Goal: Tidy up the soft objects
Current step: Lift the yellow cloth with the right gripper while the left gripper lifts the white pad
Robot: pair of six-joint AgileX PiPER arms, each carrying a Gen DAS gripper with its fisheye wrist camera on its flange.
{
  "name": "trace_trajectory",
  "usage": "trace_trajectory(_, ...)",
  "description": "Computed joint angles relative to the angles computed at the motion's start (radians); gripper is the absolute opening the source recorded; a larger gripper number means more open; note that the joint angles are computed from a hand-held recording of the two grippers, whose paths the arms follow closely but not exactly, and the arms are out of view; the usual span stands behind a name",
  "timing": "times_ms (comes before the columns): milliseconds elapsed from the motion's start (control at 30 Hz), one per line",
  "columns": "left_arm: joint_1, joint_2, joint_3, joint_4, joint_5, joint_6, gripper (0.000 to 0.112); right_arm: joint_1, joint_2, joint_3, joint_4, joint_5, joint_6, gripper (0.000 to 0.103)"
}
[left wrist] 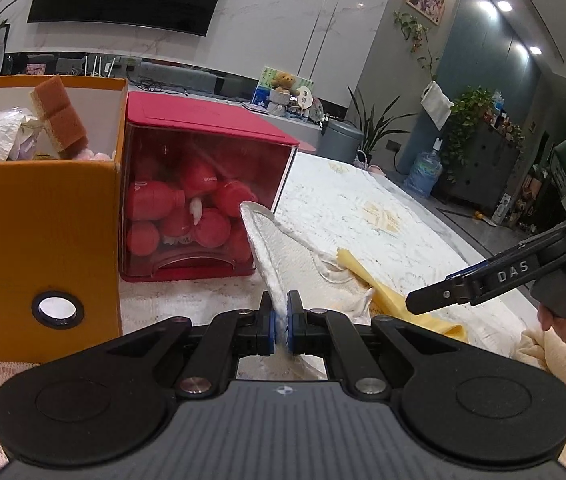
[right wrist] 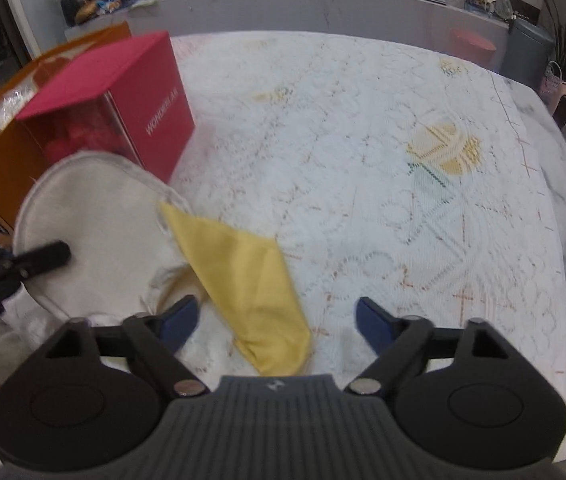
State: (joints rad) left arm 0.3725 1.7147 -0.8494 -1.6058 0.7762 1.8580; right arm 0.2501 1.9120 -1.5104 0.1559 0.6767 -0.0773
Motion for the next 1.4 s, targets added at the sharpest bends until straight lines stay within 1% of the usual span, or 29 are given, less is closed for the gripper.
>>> trace_trajectory(67,0.002,-0.001,0.004,-0.002,0.001,0.006,0.005,0.017,0.016,-0.01,-0.039,0.002,0.042,0.091)
trace_trajectory(133,0.005,0.003,0.002,0.004,0.012,0.005,0.005,0.036,0.034,-0.015,-0.064,0.007,0.043,0.091)
trace_trajectory(200,0.018,0.026,-0.03,0.078,0.064,-0.044,0.006,0.062,0.04,0.008,-0.123,-0.031,0.062,0.083)
trace_trajectory(233,0.026,0.052,-0.066,0.153,0.116,-0.086,0.009,0.079,0.039,0.027,-0.175,-0.065,0.091,0.07)
trace_trajectory(267,0.024,0.071,-0.09,0.196,0.141,-0.106,0.02,0.088,0.041,0.038,-0.209,-0.086,0.105,0.058)
trace_trajectory(300,0.016,0.08,-0.093,0.2,0.139,-0.101,0.026,0.092,0.035,0.057,-0.203,-0.118,0.095,0.055)
trace_trajectory(333,0.003,0.088,-0.086,0.174,0.119,-0.078,0.035,0.089,0.036,0.06,-0.176,-0.127,0.076,0.04)
trace_trajectory(367,-0.018,0.097,-0.089,0.164,0.082,-0.087,0.042,0.086,0.036,0.057,-0.15,-0.126,0.057,0.033)
trace_trajectory(400,-0.034,0.117,-0.113,0.193,0.065,-0.133,0.043,0.091,0.037,0.05,-0.163,-0.116,0.07,0.032)
trace_trajectory(433,-0.029,0.132,-0.126,0.19,0.087,-0.14,0.049,0.098,0.037,0.047,-0.184,-0.111,0.082,0.028)
trace_trajectory(467,-0.019,0.155,-0.158,0.215,0.132,-0.186,0.055,0.103,0.035,0.049,-0.194,-0.112,0.085,0.026)
trace_trajectory(500,-0.011,0.177,-0.182,0.221,0.163,-0.224,0.057,0.108,0.032,0.055,-0.208,-0.118,0.093,0.025)
trace_trajectory(533,-0.011,0.188,-0.191,0.219,0.165,-0.25,0.057,0.112,0.03,0.062,-0.218,-0.126,0.099,0.024)
trace_trajectory(600,-0.013,0.191,-0.19,0.205,0.157,-0.254,0.042,0.114,0.027,0.069,-0.222,-0.134,0.096,0.024)
trace_trajectory(633,-0.015,0.186,-0.186,0.202,0.139,-0.258,0.017,0.111,0.029,0.064,-0.211,-0.13,0.089,0.024)
trace_trajectory(667,-0.02,0.181,-0.186,0.206,0.114,-0.272,0.006,0.106,0.031,0.06,-0.197,-0.125,0.081,0.023)
trace_trajectory(700,-0.016,0.18,-0.185,0.202,0.114,-0.275,0.006,0.103,0.033,0.057,-0.191,-0.124,0.08,0.023)
trace_trajectory(767,0.008,0.171,-0.158,0.155,0.143,-0.221,0.005,0.104,0.036,0.055,-0.194,-0.126,0.092,0.023)
trace_trajectory(800,0.013,0.158,-0.14,0.129,0.142,-0.185,0.005,0.105,0.036,0.056,-0.197,-0.127,0.095,0.023)
trace_trajectory(833,0.012,0.142,-0.128,0.115,0.136,-0.163,0.005,0.106,0.033,0.061,-0.203,-0.13,0.098,0.019)
trace_trajectory(867,0.013,0.127,-0.12,0.113,0.135,-0.148,0.005,0.104,0.032,0.061,-0.21,-0.13,0.097,0.011)
trace_trajectory(900,0.013,0.115,-0.115,0.112,0.138,-0.143,0.005,0.103,0.032,0.057,-0.216,-0.122,0.103,0.006)
trace_trajectory(933,0.015,0.102,-0.111,0.109,0.145,-0.138,0.005,0.097,0.032,0.047,-0.195,-0.104,0.094,0.004)
trace_trajectory(1000,0.019,0.088,-0.115,0.105,0.165,-0.128,0.005,0.067,0.024,0.037,-0.09,-0.08,0.062,0.003)
trace_trajectory(1067,0.023,0.055,-0.109,0.103,0.186,-0.118,0.005,0.051,-0.004,0.058,-0.03,-0.098,0.019,0.003)
trace_trajectory(1133,0.024,0.015,-0.104,0.106,0.2,-0.119,0.005,0.06,-0.03,0.062,-0.067,-0.099,0.027,0.003)
trace_trajectory(1200,-0.003,-0.019,-0.107,0.098,0.181,-0.134,0.005,0.06,-0.055,0.058,-0.073,-0.097,0.032,0.003)
trace_trajectory(1267,-0.021,-0.055,-0.125,0.103,0.181,-0.161,0.005,0.058,-0.073,0.042,-0.088,-0.094,0.069,0.003)
trace_trajectory(1400,-0.026,-0.118,-0.171,0.109,0.226,-0.203,0.005,0.07,-0.114,0.007,-0.171,-0.082,0.149,0.003)
